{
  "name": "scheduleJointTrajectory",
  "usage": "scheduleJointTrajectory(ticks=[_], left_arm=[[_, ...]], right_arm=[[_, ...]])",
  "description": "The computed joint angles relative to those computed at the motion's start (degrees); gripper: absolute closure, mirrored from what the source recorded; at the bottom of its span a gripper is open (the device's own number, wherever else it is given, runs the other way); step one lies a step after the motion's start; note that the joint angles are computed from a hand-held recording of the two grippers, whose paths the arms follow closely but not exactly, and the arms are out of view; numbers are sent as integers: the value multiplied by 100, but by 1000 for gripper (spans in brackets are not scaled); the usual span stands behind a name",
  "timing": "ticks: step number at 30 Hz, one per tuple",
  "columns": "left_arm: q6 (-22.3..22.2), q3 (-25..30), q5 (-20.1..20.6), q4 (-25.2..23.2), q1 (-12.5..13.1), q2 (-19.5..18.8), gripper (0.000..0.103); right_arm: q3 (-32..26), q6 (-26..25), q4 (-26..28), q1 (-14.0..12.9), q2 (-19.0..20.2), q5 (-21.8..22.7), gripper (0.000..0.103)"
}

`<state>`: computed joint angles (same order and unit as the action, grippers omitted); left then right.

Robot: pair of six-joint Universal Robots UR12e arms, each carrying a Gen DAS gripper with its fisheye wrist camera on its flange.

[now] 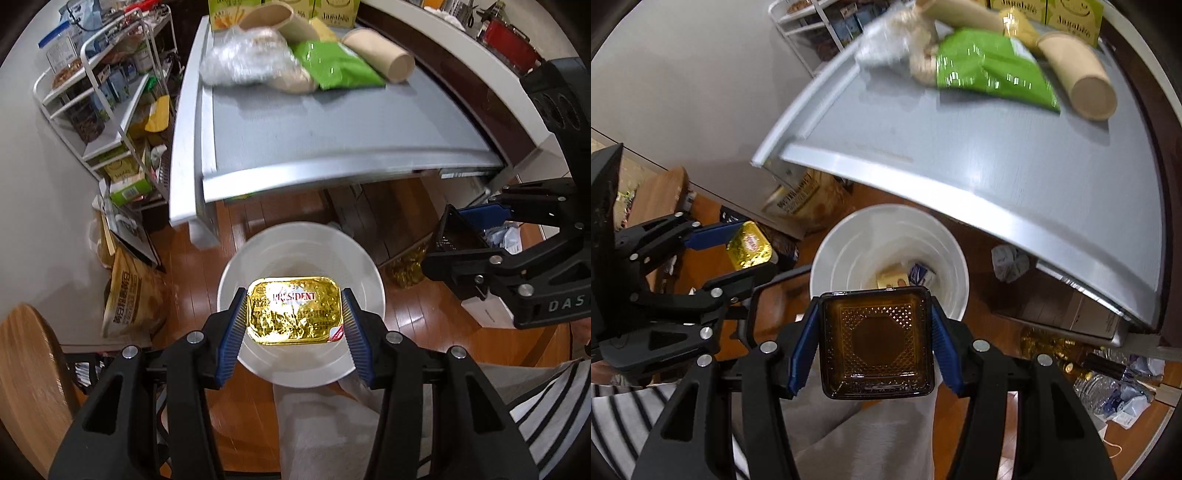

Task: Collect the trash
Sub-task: 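Carry the gold packet and dark tray over the white bin with both tools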

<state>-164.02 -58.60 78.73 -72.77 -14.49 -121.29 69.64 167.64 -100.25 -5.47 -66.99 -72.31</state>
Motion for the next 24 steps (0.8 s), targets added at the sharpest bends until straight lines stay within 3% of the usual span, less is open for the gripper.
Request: scheduleJointTrajectory(ticks=[14,24], left_arm=[[-209,-113,249,-123,-59,-124,52],[-313,10,326,-116,-76,-268,52]], right_arm=[[125,447,-266,122,183,-330,49],[199,455,-430,128,146,-461,49]])
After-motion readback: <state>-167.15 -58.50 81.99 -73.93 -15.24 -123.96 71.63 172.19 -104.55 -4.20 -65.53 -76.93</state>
